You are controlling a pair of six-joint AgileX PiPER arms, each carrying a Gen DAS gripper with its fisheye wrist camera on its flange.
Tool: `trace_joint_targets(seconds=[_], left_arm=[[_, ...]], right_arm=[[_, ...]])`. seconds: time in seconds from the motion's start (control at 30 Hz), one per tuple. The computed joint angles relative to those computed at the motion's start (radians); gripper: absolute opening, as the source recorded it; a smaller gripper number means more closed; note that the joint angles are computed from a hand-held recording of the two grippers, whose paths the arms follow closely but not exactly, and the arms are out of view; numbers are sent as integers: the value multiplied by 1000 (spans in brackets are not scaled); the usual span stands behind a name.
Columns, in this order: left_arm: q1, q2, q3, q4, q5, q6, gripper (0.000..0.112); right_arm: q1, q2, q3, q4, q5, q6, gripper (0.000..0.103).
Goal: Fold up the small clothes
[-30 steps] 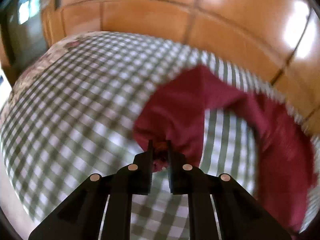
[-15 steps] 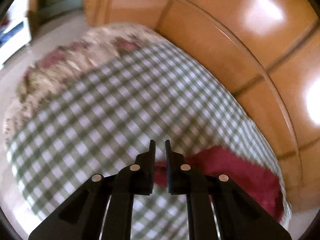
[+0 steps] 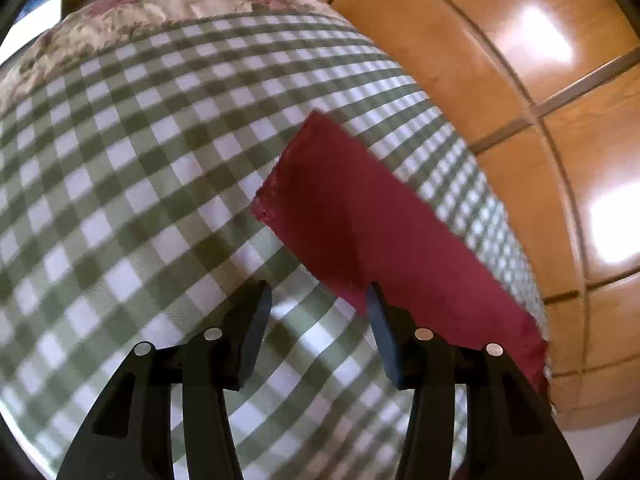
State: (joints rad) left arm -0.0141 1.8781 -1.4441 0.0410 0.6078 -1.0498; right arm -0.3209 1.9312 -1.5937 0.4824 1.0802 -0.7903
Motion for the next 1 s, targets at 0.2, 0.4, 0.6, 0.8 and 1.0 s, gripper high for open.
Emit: trace_joint_targets(seconds=[0.2, 0.4, 0.6, 0.8, 1.0], left_arm=[[-30, 87, -198, 230, 81, -94, 5], [-31, 203, -443, 261, 270, 5, 6], [-108, -1, -74, 44, -21, 67, 63], [-364, -168, 195, -263, -209, 407, 63], [-592, -193, 284, -423, -246, 517, 62]], right_arm=[[21, -3, -1, -35, -13, 33, 85], [28, 1, 5, -46, -32, 18, 89], [1, 6, -8, -13, -3, -22, 87], [-91, 33, -123, 12, 66, 13, 76], [-271, 86, -246, -44, 43, 99, 76]])
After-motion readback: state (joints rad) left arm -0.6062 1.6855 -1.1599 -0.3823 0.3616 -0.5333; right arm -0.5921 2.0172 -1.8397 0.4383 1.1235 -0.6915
